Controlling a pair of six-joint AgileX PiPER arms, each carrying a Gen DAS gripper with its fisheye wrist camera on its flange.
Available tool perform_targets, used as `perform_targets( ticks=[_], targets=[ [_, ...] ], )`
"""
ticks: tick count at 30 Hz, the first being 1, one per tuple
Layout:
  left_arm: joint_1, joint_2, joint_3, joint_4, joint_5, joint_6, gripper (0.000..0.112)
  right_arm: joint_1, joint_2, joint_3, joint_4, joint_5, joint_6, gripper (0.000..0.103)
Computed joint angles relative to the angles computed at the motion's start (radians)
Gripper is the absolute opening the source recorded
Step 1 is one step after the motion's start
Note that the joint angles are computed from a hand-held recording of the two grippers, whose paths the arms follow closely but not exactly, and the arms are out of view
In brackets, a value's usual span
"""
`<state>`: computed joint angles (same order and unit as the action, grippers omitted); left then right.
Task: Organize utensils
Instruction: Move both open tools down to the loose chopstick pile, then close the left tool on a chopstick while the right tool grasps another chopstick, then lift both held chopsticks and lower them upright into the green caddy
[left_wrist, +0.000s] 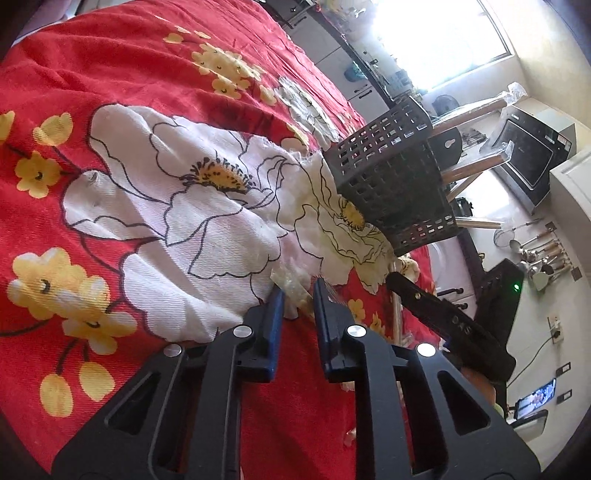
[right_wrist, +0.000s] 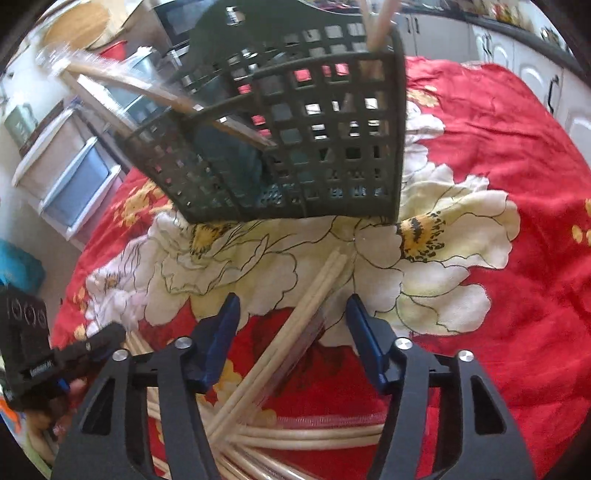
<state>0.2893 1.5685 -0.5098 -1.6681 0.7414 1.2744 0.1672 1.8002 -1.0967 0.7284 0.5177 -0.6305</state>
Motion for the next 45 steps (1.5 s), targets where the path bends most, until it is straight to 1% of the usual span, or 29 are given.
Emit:
perform_targets(
  ticks=[1,2,3,4,5,7,9,12,16,21,27,31,33,35,38,42,45],
  targets=[
    [0.004,-0.001,0.002,0.002,0.004,0.001,0.011,-0.004,0.007,-0.009,0.007,0.010,0.006,0.050],
    [0.011,-0.003,0.005,0.005,0.010,0.003,0.010,-0.013,0.016,-0.021,0.018,0.024,0.013,0.044],
    [0.013,-0.005,0.006,0.006,0.013,0.003,0.010,-0.019,0.026,-0.033,0.021,0.035,0.022,0.035],
    [0.015,-0.008,0.008,0.007,0.014,0.004,0.010,-0.025,0.033,-0.041,0.023,0.041,0.028,0.030],
    [0.017,-0.012,0.010,0.008,0.015,0.004,0.010,-0.028,0.036,-0.046,0.020,0.043,0.036,0.021],
    [0.029,-0.018,0.015,0.010,0.021,0.006,0.010,-0.042,0.043,-0.051,0.044,0.053,0.021,0.018],
    [0.036,-0.021,0.017,0.010,0.022,0.007,0.010,-0.065,0.040,-0.039,0.134,0.073,-0.054,0.012],
    [0.064,-0.029,0.024,0.016,0.031,0.011,0.010,-0.091,0.024,-0.022,0.234,0.105,-0.139,0.006],
    [0.100,-0.057,0.034,0.027,0.037,0.010,0.009,-0.099,-0.033,0.007,0.312,0.123,-0.226,0.006],
    [0.155,-0.114,0.029,0.064,0.044,-0.019,0.008,-0.097,-0.094,0.007,0.331,0.164,-0.260,0.006],
    [0.208,-0.212,0.006,0.116,0.036,-0.066,0.007,-0.070,-0.177,0.018,0.350,0.176,-0.290,0.006],
    [0.231,-0.271,-0.021,0.146,0.033,-0.104,0.006,-0.054,-0.221,0.017,0.363,0.170,-0.314,0.006],
    [0.241,-0.295,-0.033,0.156,0.037,-0.118,0.005,-0.038,-0.249,0.016,0.369,0.147,-0.330,0.006],
    [0.242,-0.324,-0.046,0.166,0.039,-0.133,0.005,-0.024,-0.273,0.025,0.414,0.123,-0.388,0.006],
    [0.223,-0.353,-0.070,0.176,0.042,-0.154,0.004,0.010,-0.319,0.050,0.469,0.050,-0.468,0.006],
    [0.160,-0.382,-0.104,0.187,0.018,-0.180,0.003,0.026,-0.361,0.092,0.584,-0.014,-0.591,0.006],
    [0.111,-0.392,-0.128,0.197,-0.003,-0.199,0.003,0.011,-0.381,0.126,0.684,-0.025,-0.693,0.006]
  ],
)
